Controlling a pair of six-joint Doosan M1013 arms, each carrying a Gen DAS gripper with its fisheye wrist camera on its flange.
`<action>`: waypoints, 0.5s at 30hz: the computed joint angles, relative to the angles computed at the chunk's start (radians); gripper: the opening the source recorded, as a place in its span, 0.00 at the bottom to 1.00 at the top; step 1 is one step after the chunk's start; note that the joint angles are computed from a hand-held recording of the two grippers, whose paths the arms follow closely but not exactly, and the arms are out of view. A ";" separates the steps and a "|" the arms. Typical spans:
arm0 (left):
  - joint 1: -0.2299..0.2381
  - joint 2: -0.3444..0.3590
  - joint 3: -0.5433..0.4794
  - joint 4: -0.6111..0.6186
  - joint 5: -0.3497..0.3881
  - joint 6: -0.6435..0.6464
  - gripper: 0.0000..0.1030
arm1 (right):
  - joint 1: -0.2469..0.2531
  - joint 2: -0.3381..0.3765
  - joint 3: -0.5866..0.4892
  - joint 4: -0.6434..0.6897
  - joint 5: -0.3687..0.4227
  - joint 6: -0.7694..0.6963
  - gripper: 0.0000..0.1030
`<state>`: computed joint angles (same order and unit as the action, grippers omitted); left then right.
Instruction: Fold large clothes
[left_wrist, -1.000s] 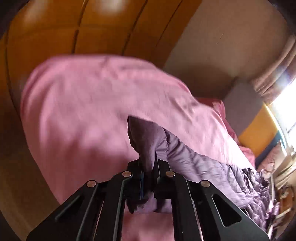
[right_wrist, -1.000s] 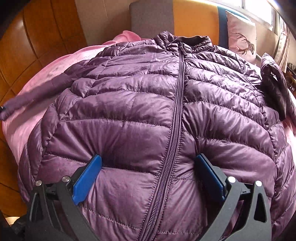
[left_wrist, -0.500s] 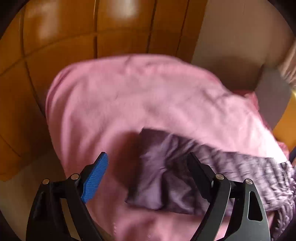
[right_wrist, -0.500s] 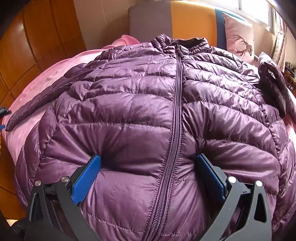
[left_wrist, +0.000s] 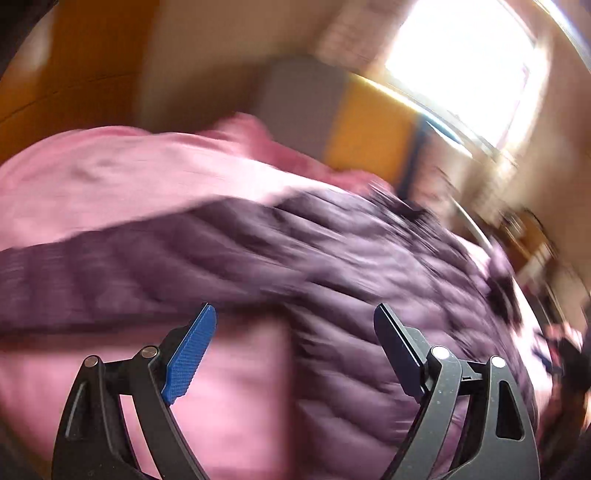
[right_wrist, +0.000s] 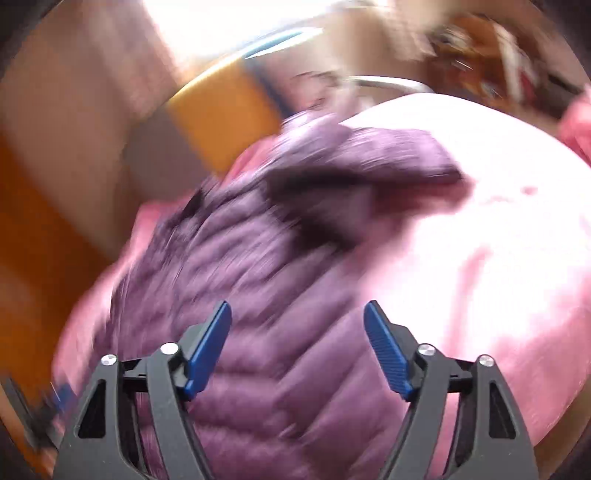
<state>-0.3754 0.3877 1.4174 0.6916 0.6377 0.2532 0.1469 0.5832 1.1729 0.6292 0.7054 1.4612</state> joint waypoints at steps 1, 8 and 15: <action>-0.009 0.021 -0.024 -0.041 -0.024 0.059 0.84 | -0.024 0.019 -0.021 0.043 0.012 0.039 0.67; -0.046 0.147 -0.177 -0.275 -0.011 0.417 0.84 | -0.106 0.168 -0.156 0.348 0.055 0.246 0.61; -0.051 0.182 -0.195 -0.301 0.018 0.463 0.92 | -0.101 0.252 -0.263 0.277 -0.019 0.545 0.60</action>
<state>-0.4269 0.5698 1.2225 0.3902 0.6556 0.7165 0.0464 0.8353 0.9098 0.9063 0.6859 2.0062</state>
